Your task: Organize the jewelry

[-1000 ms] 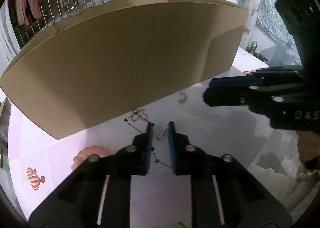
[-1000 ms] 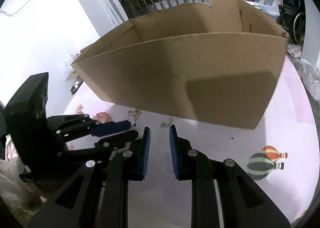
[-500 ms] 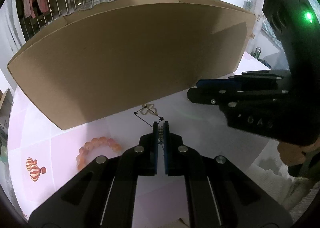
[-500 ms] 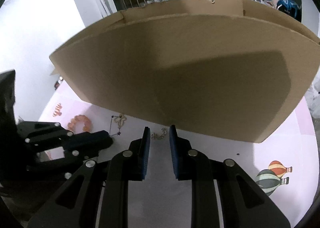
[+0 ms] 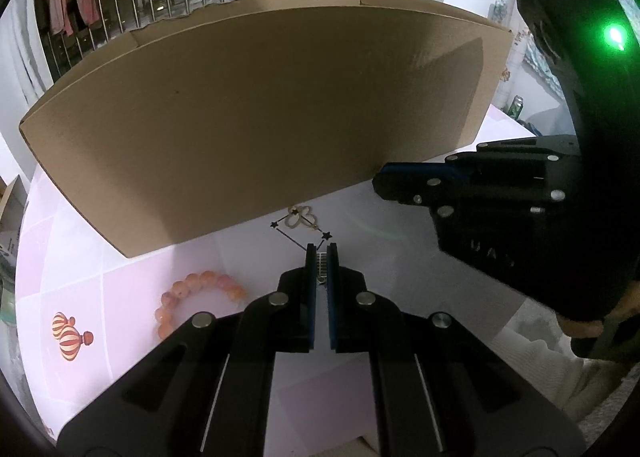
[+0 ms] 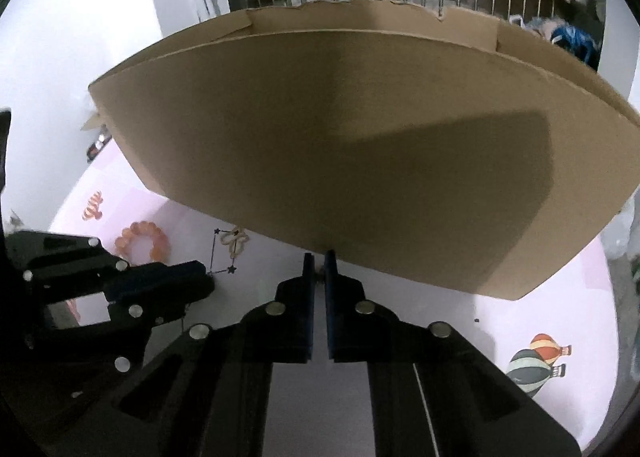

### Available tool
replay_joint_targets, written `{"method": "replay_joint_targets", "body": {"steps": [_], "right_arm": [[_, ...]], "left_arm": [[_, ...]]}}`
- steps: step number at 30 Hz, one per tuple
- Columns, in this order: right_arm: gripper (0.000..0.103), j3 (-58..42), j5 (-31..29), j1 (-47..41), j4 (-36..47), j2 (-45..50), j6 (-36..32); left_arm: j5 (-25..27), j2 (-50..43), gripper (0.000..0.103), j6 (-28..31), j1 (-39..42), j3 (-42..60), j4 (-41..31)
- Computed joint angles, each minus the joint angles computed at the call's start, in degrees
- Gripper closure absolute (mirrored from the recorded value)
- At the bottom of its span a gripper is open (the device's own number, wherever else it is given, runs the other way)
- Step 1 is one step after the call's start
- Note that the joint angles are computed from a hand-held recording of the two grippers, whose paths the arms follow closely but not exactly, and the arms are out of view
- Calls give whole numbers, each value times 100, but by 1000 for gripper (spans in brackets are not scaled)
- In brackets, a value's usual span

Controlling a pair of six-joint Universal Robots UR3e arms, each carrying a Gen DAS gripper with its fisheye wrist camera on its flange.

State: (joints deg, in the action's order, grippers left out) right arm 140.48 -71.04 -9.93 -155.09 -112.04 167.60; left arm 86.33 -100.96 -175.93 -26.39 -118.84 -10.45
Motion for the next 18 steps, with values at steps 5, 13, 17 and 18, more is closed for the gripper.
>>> {"method": "replay_joint_targets", "body": {"steps": [5, 13, 17, 18], "right_arm": [[98, 62, 214, -283, 495, -360, -199], [100, 329, 1085, -1490, 2368, -1814, -959], [100, 297, 1534, -2077, 3475, -2531, -1447], [100, 266, 1614, -2199, 3688, -2648, -1550]], "left_arm": [[3, -30, 99, -30, 16, 93, -63], [12, -11, 99, -14, 38, 28, 5], [7, -7, 99, 0, 48, 10, 21], [13, -14, 99, 1, 44, 17, 23]]}}
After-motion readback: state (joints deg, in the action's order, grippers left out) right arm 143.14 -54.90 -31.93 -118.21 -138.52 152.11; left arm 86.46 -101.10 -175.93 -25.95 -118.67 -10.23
